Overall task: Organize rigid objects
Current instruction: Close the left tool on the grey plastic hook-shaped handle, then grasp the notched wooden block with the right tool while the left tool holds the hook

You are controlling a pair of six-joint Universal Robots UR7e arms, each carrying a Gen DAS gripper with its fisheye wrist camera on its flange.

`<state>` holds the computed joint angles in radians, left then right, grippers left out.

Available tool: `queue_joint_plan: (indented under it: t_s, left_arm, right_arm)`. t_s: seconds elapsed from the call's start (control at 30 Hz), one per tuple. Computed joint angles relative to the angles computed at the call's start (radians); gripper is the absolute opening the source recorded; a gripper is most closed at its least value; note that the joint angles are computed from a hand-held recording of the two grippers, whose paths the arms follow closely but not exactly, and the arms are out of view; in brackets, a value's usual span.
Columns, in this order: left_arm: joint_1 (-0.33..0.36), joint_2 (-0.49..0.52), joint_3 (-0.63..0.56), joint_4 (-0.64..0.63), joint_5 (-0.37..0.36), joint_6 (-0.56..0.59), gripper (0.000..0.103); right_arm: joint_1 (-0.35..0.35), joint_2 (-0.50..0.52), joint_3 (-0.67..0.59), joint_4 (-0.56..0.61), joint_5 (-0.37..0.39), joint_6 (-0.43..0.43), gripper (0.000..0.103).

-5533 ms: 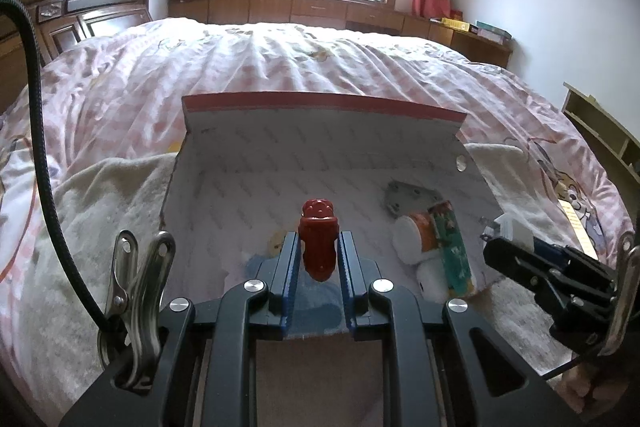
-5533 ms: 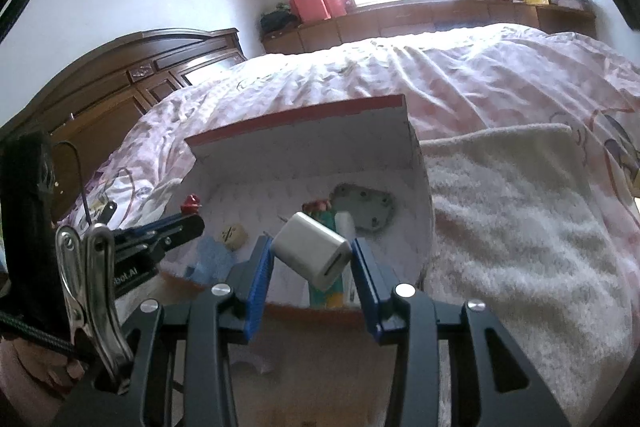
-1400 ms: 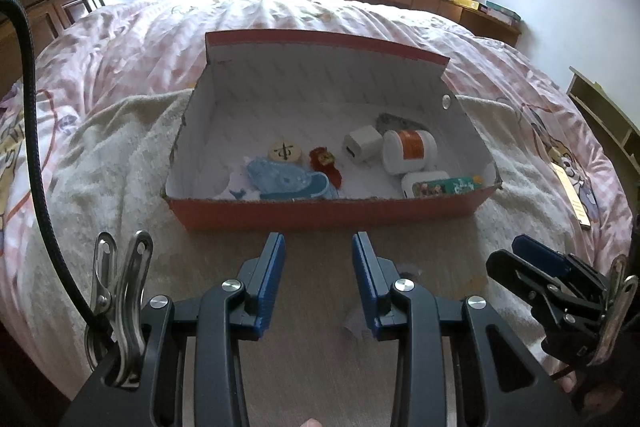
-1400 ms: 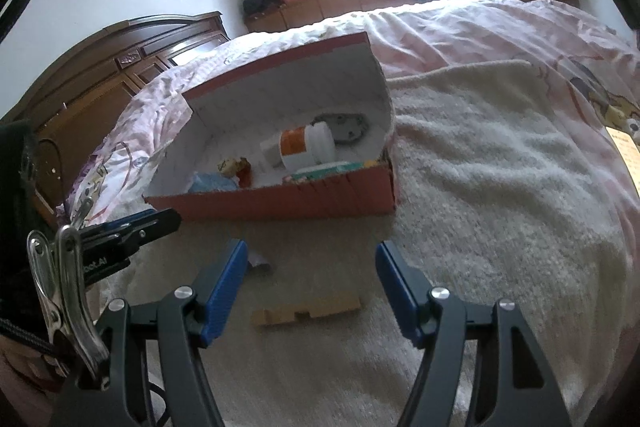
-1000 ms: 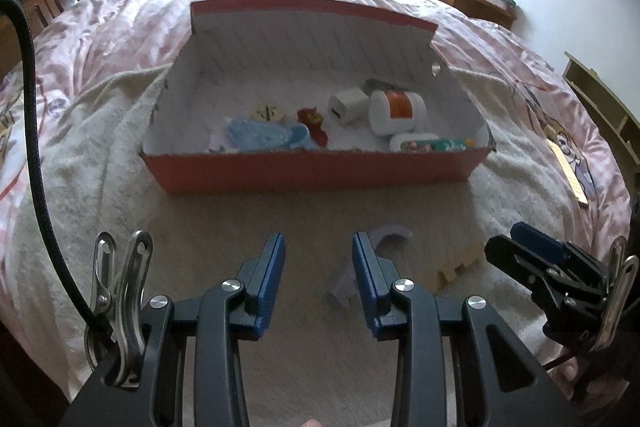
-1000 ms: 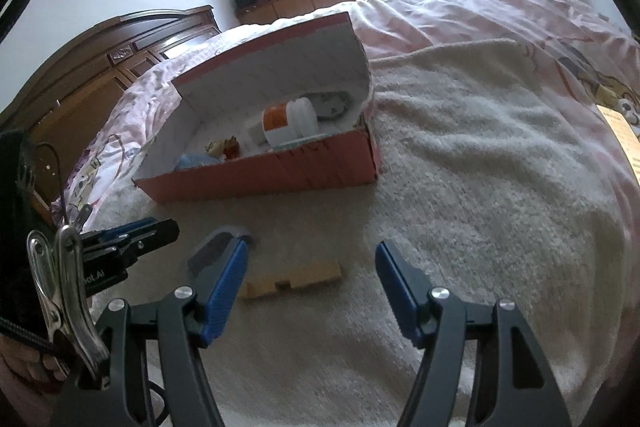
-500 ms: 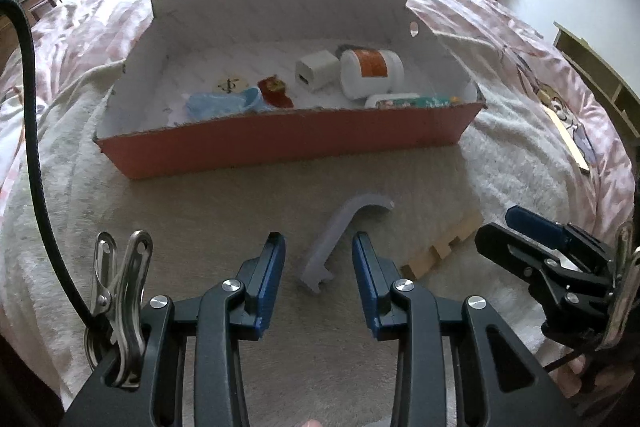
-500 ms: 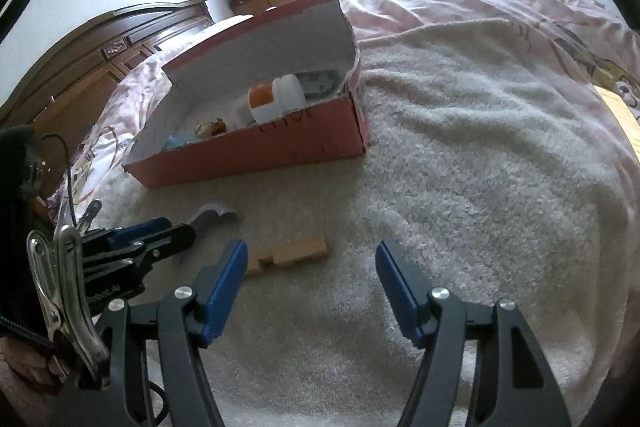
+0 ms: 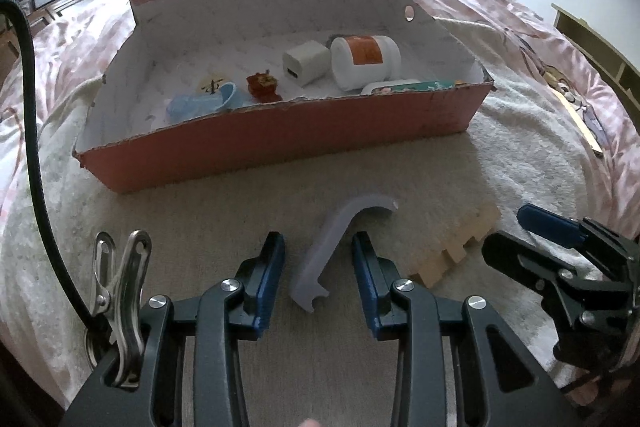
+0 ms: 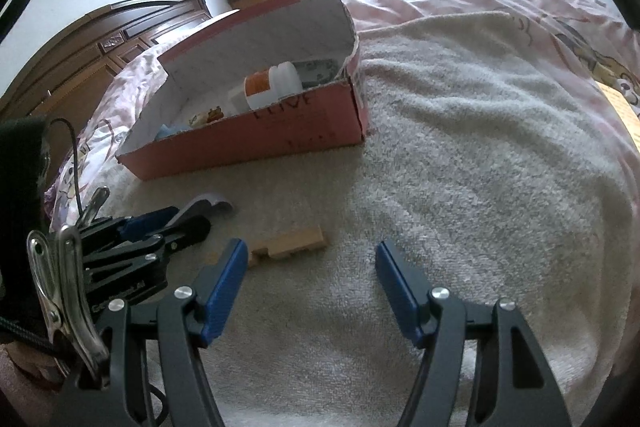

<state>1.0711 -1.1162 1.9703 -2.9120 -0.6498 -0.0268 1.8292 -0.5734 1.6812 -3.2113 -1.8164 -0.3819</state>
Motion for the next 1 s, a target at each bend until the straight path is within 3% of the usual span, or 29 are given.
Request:
queue_joint_plan:
  t_s: [0.17,0.3,0.53,1.0]
  left_arm:
    - [-0.002,0.013,0.006,-0.048,0.011,0.044,0.035]
    - [-0.004,0.009,0.017,-0.08,0.02,0.062,0.017]
    - [0.002,-0.037,0.051,-0.125,0.014,0.037,0.017]
    - [0.031,-0.121,0.11,-0.163,-0.004,-0.015,0.017]
  right_arm:
    - [0.0,0.001,0.002,-0.004,-0.002,-0.002,0.07]
    - [0.002,0.003,0.003,-0.009,-0.01,-0.008,0.07]
    - [0.021,0.019,-0.01,-0.009,-0.055,-0.027,0.076]
    - [0.08,0.108,-0.088,-0.014,-0.165,-0.159,0.087]
